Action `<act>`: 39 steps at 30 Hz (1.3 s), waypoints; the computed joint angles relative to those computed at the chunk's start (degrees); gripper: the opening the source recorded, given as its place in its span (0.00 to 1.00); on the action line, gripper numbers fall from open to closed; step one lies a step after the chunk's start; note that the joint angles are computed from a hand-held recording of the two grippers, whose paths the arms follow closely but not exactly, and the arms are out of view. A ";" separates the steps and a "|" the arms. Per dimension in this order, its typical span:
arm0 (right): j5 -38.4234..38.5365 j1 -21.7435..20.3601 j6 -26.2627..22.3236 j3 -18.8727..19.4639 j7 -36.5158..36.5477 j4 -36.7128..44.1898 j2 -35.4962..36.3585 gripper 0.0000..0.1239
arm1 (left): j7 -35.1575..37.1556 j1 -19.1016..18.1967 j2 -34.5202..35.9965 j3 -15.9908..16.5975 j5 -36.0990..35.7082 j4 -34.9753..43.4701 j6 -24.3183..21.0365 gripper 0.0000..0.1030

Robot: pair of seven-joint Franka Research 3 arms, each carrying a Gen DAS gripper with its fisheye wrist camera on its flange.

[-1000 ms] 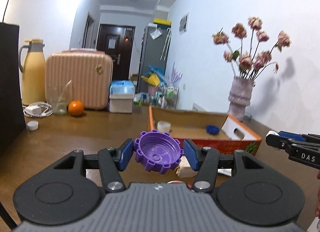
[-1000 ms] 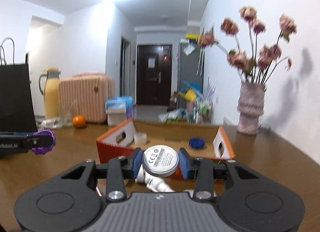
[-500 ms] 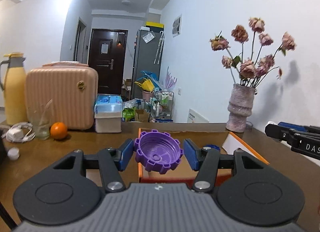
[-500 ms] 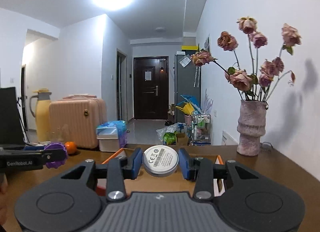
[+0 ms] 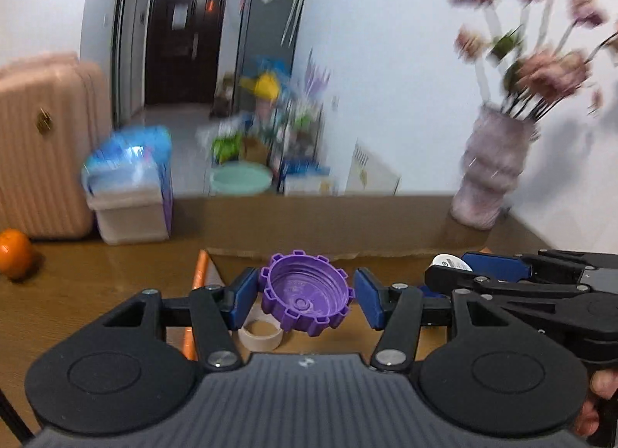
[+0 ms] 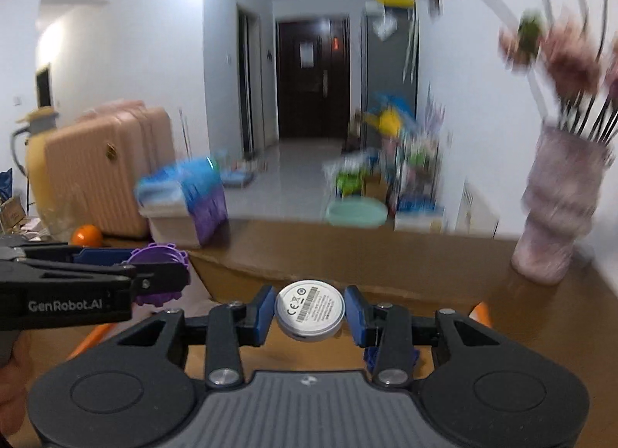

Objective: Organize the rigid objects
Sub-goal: 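Open both tools to drop the purple cap and white disc into the box, then withdraw both tools from the box and move the right tool toward the white tube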

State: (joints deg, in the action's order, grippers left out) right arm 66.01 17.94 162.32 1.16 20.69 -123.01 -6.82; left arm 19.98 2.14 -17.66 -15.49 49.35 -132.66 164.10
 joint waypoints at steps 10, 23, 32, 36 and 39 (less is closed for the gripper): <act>-25.89 -5.11 -10.41 1.47 27.51 10.06 13.21 0.32 | 16.61 -5.41 12.26 4.93 -13.02 8.03 -7.97 0.58; -28.29 -5.24 -7.81 2.49 27.59 6.74 7.80 0.47 | 17.89 -6.30 5.25 4.69 -16.86 5.47 -11.17 0.70; -24.08 -1.93 -3.06 0.54 22.92 -3.00 -4.59 0.49 | 6.74 -2.11 -9.91 -0.45 -9.17 -3.86 -9.15 0.85; -25.00 -0.61 -2.34 -0.32 22.65 -7.07 -9.61 0.49 | 7.59 -3.47 -15.27 -0.83 -10.00 -7.74 -9.69 0.85; -25.14 0.73 -1.33 -1.09 22.78 -10.15 -13.18 0.49 | 6.56 -3.11 -19.52 -2.63 -9.21 -10.38 -10.67 0.85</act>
State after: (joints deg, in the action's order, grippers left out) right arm 40.87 18.66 160.99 0.08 43.47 -133.16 -20.00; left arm 26.54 -0.96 -37.17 -18.13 40.14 -143.04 153.43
